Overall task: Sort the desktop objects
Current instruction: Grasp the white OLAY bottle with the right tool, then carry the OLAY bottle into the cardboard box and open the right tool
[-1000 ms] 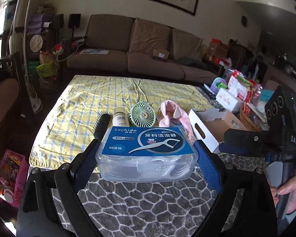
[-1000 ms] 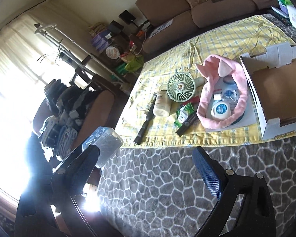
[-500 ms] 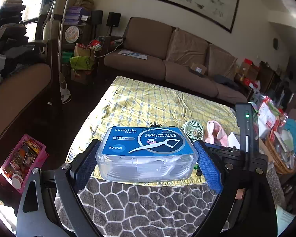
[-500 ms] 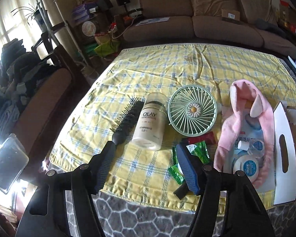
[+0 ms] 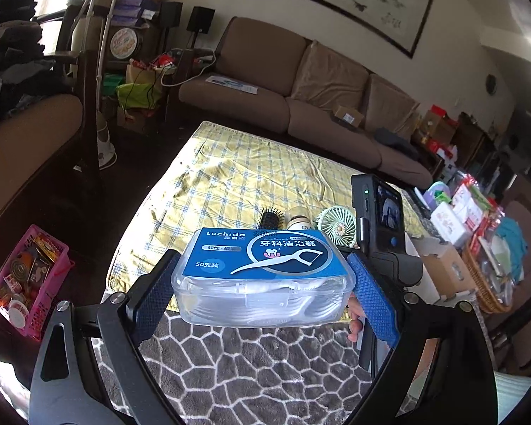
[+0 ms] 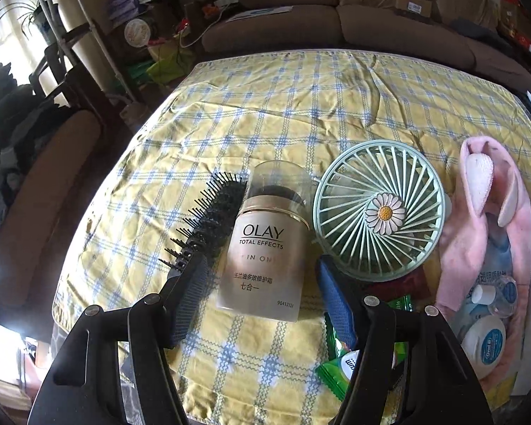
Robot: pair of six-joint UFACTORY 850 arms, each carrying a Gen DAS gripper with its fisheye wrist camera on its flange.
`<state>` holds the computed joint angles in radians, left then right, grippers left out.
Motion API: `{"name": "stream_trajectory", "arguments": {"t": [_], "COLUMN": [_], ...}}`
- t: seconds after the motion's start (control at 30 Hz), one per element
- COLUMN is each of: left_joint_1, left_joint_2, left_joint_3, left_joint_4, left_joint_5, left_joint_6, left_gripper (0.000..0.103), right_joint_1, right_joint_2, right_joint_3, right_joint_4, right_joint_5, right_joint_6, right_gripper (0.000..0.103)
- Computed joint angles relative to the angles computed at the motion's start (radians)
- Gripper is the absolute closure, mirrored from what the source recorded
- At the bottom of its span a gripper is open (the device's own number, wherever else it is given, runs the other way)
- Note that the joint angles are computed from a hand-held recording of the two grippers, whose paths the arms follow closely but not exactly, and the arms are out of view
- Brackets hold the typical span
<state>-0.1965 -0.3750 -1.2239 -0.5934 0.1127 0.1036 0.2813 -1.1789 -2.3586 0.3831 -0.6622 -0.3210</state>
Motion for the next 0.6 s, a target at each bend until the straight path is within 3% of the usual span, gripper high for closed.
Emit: {"name": "stream_trajectory", "arguments": {"t": [0.1, 0.33, 0.43, 0.6], "left_joint_1": [-0.001, 0.004, 0.003, 0.000], "left_joint_2": [-0.001, -0.014, -0.022, -0.031], "left_joint_3": [-0.001, -0.013, -0.022, -0.027], "left_joint_4": [-0.014, -0.093, -0.061, 0.055], "left_joint_5": [0.002, -0.006, -0.012, -0.017], "left_joint_6": [0.008, 0.088, 0.052, -0.058], "left_gripper": [0.010, 0.010, 0.010, 0.010], "right_joint_1": [0.001, -0.033, -0.069, -0.140], "right_joint_2": [-0.110, -0.122, -0.074, 0.069], "right_joint_3": [-0.188, -0.199, -0.103, 0.167], "right_joint_4": [-0.042, 0.110, 0.316, 0.616], "right_joint_5": [-0.135, -0.187, -0.241, -0.322], "right_joint_6": [0.072, 0.012, -0.075, -0.182], "right_gripper": [0.050, 0.054, 0.055, 0.055]}}
